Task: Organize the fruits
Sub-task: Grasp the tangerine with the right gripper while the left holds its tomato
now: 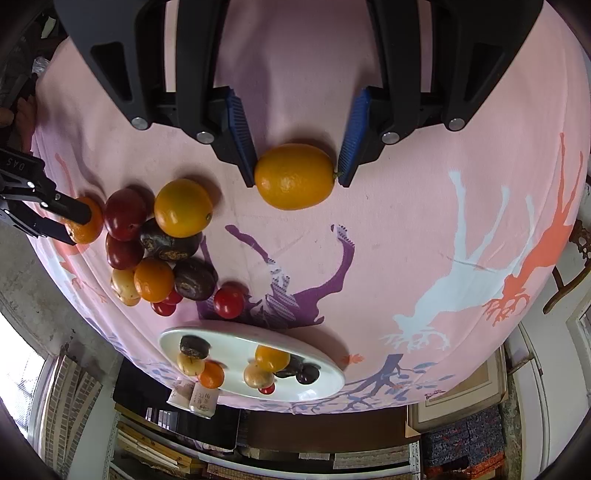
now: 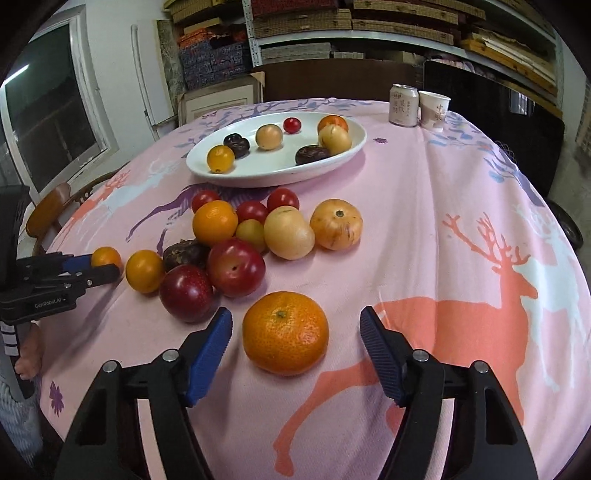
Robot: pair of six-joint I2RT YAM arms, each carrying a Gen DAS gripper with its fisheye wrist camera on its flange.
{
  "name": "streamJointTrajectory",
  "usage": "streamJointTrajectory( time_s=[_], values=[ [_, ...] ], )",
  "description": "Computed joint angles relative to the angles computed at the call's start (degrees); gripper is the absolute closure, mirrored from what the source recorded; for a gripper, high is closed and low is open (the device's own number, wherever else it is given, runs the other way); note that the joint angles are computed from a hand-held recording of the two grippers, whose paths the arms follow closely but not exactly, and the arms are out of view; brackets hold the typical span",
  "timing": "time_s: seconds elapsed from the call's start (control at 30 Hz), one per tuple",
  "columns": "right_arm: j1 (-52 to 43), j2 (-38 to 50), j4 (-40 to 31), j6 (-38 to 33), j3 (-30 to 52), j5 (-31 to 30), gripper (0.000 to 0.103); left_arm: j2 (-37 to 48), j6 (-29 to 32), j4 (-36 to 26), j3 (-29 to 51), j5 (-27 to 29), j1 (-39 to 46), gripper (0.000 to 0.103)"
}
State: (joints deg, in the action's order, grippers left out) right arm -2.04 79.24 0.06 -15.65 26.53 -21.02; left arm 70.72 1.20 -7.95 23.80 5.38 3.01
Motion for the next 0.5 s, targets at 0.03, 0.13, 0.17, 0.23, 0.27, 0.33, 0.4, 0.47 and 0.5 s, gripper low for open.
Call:
streamJointTrajectory(
  time_s=[0.03,0.13,0.17,0.23,0.27,0.33,0.4,0.47,0.5],
  values=[
    [0.07,0.19,-0.05,-0.21,0.1,0.08,0.033,-0.08,-0.06,-0.02,-0.06,0.03,-0.01,0.059],
    [1.27,1.42,-0.53,-0.8,0.62,1.21,0.045,-0.04,-0.02,-0.05,-0.01,-0.01,-0.01,0.059],
    [1.29,1.81,-0.95,-1.34,0.86,0.62,0.052,0.02,-0.01,-0.06,0.04,-0.03,-0.02,0.059],
    [1.35,1.58,-0.93,-1.96,0.69,0.33,0.056,-0.07,0.06,-0.1,0.0,-0.06,0.01,0.059],
    [1.33,1.41,-0.79,-2.0,0.55,0.33,0.056,-0.01,0.0,0.03,-0.01,0.0,0.01,0.059],
    [0.26,0.84,-0.65,-2.05,0.15,-1.14,0.056,-0.23,0.09,0.09,0.05,0.86,0.35,0.059],
    [-1.34,0.77,-0.72,-1.68,0.28,-3.02,0.056,-1.23,0.39,0.3,-0.01,1.83,0.53,0.059],
    [-3.16,0.88,-0.98,-1.21,0.65,-5.24,0.056,-1.74,0.37,0.59,0.36,1.75,0.35,0.059],
    [-3.9,0.87,-1.08,-1.04,0.85,-6.28,0.056,-1.33,0.39,0.75,0.96,2.2,0.54,0.059]
  ],
)
